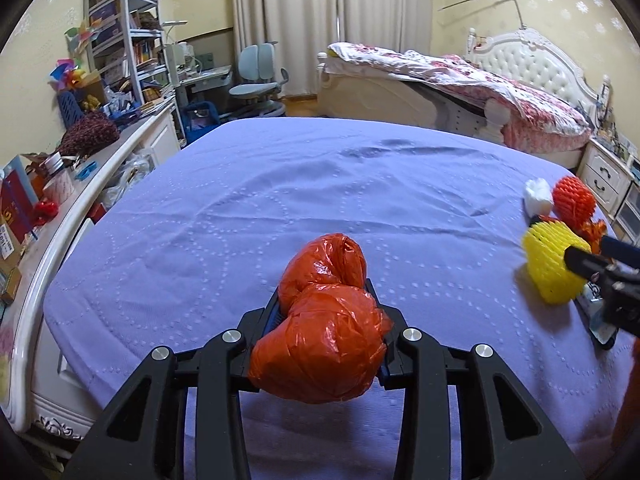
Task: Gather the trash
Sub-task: 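Grasp the yellow foam net with the right gripper while left holds red bag, then carry both items over the black bin and open both grippers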
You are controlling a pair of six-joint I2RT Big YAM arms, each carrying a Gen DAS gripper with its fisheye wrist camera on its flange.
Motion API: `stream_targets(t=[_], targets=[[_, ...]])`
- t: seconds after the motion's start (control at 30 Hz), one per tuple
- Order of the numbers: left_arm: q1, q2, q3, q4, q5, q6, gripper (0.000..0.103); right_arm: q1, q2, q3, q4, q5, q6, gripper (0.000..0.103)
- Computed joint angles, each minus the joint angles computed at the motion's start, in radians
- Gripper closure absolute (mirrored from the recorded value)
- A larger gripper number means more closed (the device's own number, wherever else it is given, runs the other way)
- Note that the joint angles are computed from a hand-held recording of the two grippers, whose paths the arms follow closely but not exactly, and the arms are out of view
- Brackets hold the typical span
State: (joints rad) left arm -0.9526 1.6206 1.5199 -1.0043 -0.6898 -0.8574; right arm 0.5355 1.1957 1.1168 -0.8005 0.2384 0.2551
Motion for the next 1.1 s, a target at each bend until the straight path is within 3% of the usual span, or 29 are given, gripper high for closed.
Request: stream_targets(t=[0.07,0.13,0.3,0.7,1.1], targets=[[0.005,-0.006,-0.008,0.003,0.007,-0.005,0.065,0.009,0.023,0.006,-0.001,0.006,-0.006,0.032],[0.006,-0.006,-0.013,0.006,0.012,-0.009,0.065,0.017,0.041,0.005,-0.001,0.011,-0.014,0.050],[-0.004,-0.002,-0.013,0.018,0.028,-0.007,0.065,0.026,0.009,-0.016,0.029,0.018,-0.026,0.069],[-0.064,0.052,0.089,0.062,0.024,0.045,0.065,-0.044,-0.196,-0.073,0.043,-0.035,-0.033,0.071],[-0.125,0.203,0.321,0.112,0.092,0.167,0.065,-0.325,-0.389,-0.148,0.014,-0.080,-0.060,0.071]])
